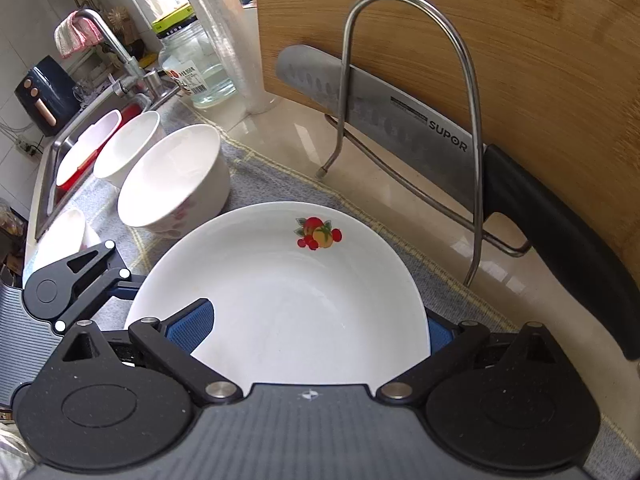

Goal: Organize plates and bowls
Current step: 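Carry the held plate with the right tool toward the plate stack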

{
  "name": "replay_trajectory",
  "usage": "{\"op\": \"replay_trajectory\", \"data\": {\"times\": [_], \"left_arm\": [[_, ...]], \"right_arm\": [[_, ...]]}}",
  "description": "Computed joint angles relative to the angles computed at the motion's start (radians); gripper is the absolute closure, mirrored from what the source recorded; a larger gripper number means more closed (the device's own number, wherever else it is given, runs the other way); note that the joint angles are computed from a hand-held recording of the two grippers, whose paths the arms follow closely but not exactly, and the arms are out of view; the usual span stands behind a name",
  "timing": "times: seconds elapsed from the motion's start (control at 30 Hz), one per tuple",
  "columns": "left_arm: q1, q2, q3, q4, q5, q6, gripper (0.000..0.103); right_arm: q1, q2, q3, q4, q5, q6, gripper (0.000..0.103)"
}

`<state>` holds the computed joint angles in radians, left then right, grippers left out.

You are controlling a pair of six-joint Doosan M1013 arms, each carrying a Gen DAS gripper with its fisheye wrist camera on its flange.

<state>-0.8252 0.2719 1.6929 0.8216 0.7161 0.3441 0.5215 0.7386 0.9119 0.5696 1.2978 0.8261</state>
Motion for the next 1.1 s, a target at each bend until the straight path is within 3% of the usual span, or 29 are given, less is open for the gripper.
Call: {"op": "replay_trajectory", "data": {"times": [0.6,1.1], "left_arm": [[-0.051,-0.032,-0.012,-0.019,0.018,0.070,0.000],[-0.091,-0.020,-0.056,-0.106,0.001,0.228,0.000]], "right_arm": [[-0.016,-0.140,0.181,0.014,-0.106,-0.010,0.000],[-0.059,-0.277,0.378,0.035,-0.211,0.018,0.000]]}}
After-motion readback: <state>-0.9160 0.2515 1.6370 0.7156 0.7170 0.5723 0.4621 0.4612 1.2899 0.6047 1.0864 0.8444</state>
